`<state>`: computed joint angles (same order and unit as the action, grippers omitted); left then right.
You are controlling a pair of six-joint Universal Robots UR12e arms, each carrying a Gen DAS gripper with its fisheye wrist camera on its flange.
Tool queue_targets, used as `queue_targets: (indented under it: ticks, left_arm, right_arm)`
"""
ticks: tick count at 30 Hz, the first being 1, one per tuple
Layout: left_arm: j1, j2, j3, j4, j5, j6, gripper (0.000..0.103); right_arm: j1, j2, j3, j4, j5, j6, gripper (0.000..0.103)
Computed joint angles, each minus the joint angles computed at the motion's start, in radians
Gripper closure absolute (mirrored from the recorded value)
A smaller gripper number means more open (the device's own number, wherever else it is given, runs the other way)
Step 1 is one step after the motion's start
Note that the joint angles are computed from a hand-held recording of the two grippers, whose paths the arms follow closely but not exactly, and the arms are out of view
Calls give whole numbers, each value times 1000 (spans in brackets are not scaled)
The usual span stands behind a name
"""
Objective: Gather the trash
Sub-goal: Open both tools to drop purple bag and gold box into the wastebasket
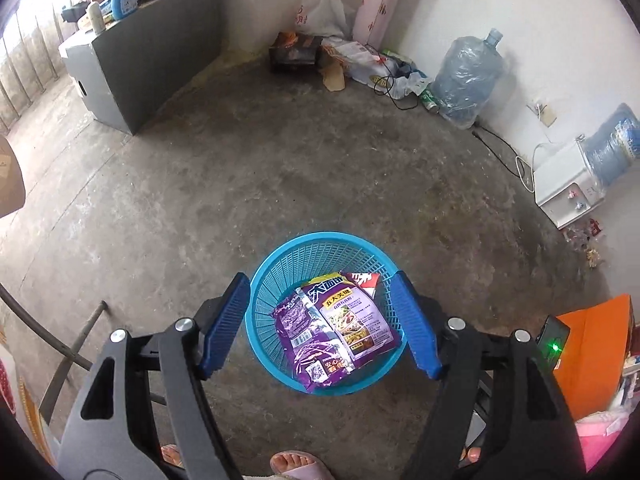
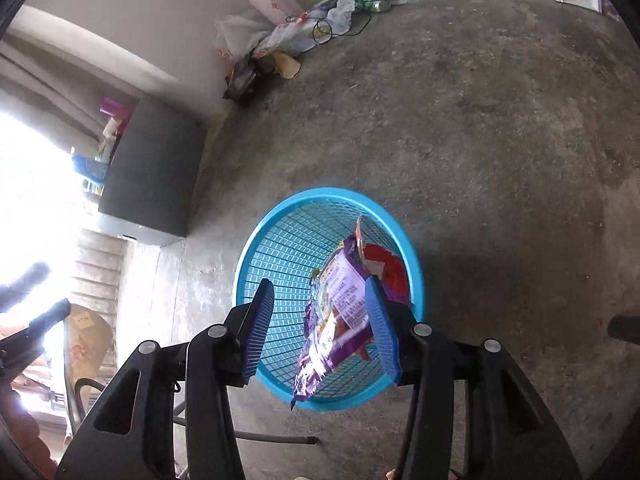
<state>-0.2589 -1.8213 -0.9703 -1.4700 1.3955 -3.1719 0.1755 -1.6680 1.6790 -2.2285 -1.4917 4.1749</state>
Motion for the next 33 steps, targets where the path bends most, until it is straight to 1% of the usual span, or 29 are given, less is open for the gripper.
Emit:
queue_targets:
  ticks: [3,5,7,9,11,12,14,15,16,19,21,22,23,26,28,29,30,32,33]
  left_arm:
    - [3,19,6,7,3,13,33]
    - [7,31,12,6,7,20,32]
    - [13,46,19,0,6,34,31]
    - [22,61,30,-21,0,60,30]
    - [41,80,39,-53,-25,100,28]
    - [51,91,40,-63,-32,117,28]
    - [75,123,28,-70,-35,149,27]
    - [90,142,15,-68,-34,159,26]
    - [104,160,4,-68,-34,166,26]
    - [154,216,-37,-65,-13,164,25]
    - [186,247,-61,-70,4,146,25]
    - [202,261,-73,-70,11,134,25]
    - [215,275,-85,-66,25,122,25]
    - [252,303,-109,-65,31,91,25]
    - [272,315,-118,-64,36,70,25]
    - [280,320,-122,-64,35,61,25]
    - [287,324,-124,-63,32,55,25]
    - [302,334,-130,-59,19,57,25]
    - [309,340,-135,-52,12,57,25]
  right_arm:
    - [3,-13,3,-11,-12,-5,56]
    - [1,-12,-2,-12,7,-27,56]
    - [-2,4,-21,4,41,-73,58]
    - [-2,37,-58,60,100,-156,62]
    - [5,96,-119,172,139,-268,66]
    - [12,131,-157,246,132,-316,68]
    - [17,215,-240,441,154,-422,70]
    - [19,255,-277,528,153,-454,74]
    - [25,295,-315,608,129,-479,74]
    - [34,387,-393,762,97,-552,74]
    - [37,431,-426,824,107,-593,74]
    - [42,452,-445,855,101,-612,75]
    - [51,472,-465,884,76,-628,75]
    - [75,520,-509,955,26,-675,75]
    - [83,542,-528,1006,13,-691,75]
    - [83,546,-532,1015,17,-686,75]
    - [81,541,-530,1003,23,-674,75]
    - [69,510,-505,934,58,-643,71]
    - [64,494,-497,899,73,-628,65]
